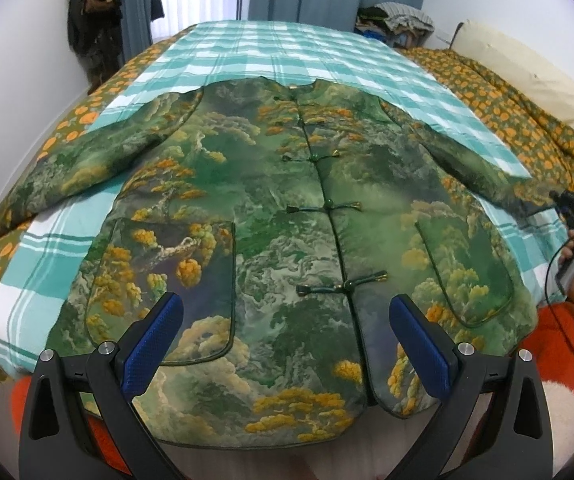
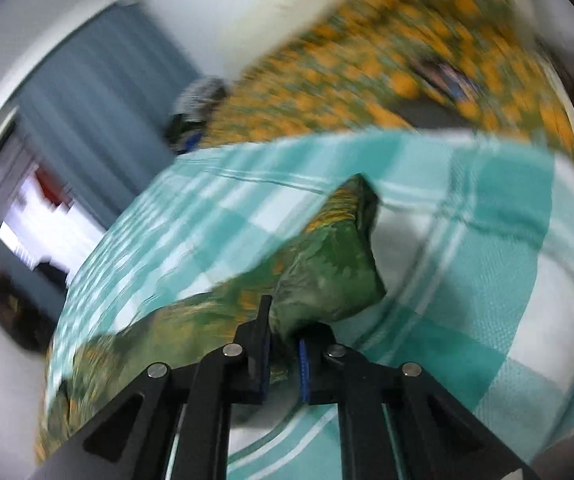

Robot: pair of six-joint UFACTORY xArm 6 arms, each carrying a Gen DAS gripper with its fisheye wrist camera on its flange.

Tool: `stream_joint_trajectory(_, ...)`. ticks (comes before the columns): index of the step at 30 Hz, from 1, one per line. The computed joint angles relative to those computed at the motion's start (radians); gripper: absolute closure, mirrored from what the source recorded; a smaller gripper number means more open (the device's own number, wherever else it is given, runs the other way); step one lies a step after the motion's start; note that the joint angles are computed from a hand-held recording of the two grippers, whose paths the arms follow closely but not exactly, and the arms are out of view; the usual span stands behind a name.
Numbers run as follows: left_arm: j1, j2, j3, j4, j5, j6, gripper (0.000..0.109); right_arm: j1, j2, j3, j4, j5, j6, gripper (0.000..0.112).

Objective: Fold large clothes
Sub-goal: 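Grasp the sleeve cuff with the right gripper and fold it across the jacket front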

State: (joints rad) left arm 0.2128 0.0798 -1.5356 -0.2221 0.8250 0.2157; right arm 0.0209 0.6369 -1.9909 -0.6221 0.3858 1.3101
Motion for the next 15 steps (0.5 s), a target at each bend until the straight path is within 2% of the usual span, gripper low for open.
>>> stream_joint_trajectory(3, 0.001, -0.012, 0.013, -0.007, -0.007, 0.005, 0.006, 0.045, -0.042, -0.016, -0.085, -0.024, -0.077, 0.102)
stream_joint_trajectory(5, 0.002, -0.020, 0.021, -0.009, -0.011, 0.005, 0.006, 0.075, -0.027, -0.080, -0.075, -0.033, -0.160, 0.102)
stream_joint_trajectory(11, 0.015, -0.042, 0.045, -0.020, -0.020, -0.004, 0.006, 0.187, 0.003, -0.189, 0.079, -0.065, -0.484, 0.102)
stream_joint_trajectory(15, 0.027, -0.052, 0.056, -0.024, -0.027, -0.009, 0.006, 0.276, 0.089, -0.328, 0.209, -0.009, -0.729, 0.102)
